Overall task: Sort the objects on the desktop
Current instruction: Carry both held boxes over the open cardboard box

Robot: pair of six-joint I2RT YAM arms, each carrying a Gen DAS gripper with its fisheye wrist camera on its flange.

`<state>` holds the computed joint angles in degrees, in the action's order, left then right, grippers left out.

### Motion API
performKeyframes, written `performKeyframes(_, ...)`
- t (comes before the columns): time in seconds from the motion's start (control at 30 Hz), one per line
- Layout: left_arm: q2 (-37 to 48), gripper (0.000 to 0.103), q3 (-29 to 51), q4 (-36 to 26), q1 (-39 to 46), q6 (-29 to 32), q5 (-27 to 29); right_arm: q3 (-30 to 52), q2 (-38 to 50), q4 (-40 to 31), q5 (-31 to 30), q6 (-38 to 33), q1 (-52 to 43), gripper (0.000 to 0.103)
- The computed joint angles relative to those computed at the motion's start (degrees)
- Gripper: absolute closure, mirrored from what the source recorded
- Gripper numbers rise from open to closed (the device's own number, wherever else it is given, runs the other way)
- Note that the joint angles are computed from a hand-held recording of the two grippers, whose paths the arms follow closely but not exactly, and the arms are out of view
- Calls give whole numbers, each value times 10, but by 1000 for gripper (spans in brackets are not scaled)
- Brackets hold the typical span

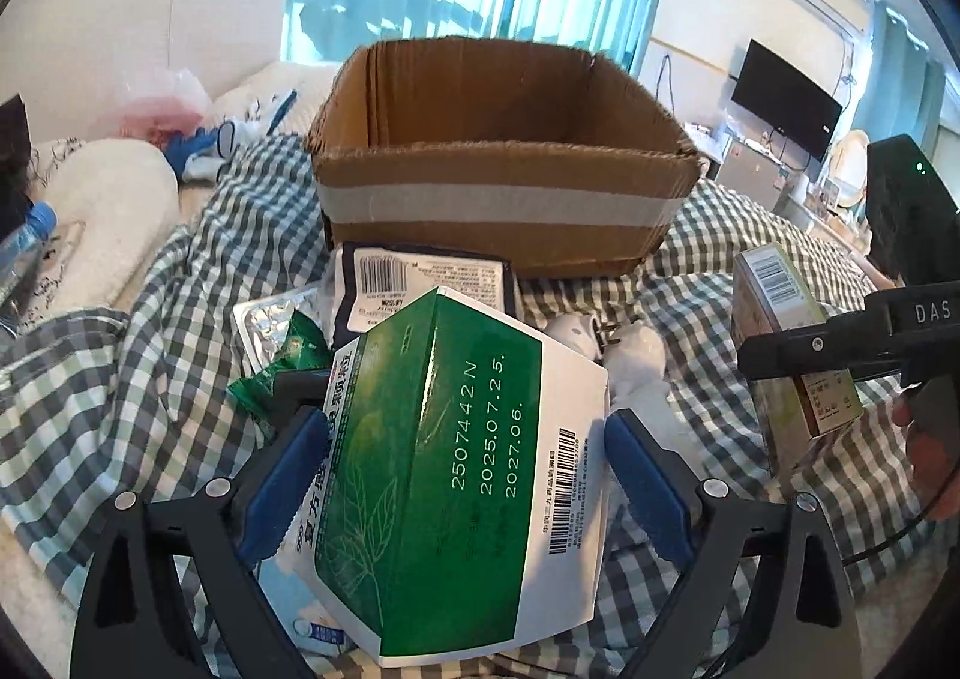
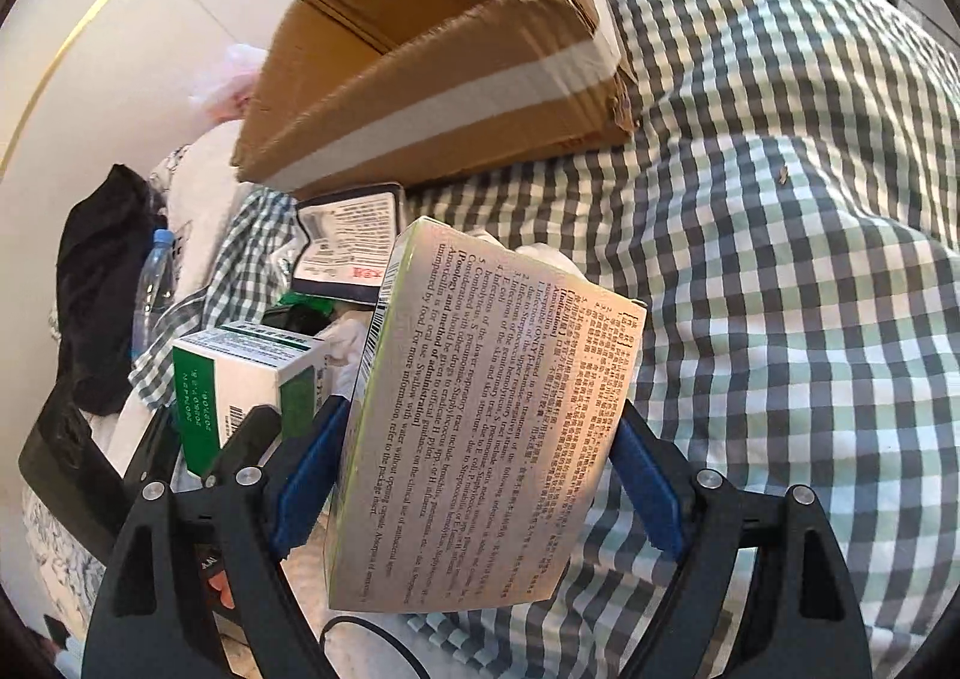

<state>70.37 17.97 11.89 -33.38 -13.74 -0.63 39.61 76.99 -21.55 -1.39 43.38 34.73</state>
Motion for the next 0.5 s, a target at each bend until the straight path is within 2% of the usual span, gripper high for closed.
performKeyframes(0.27,-49,9,-3,-39,-34,-28,-29,5,-49,-30,60,9,51,18)
performKeyframes(0.43,-80,9,5,-63,-33,-44,-5,4,-72,-34,52,19,58,18)
performKeyframes(0.5,-93,15,13,-77,-35,-50,-5,11,-82,-45,65,20,66,18)
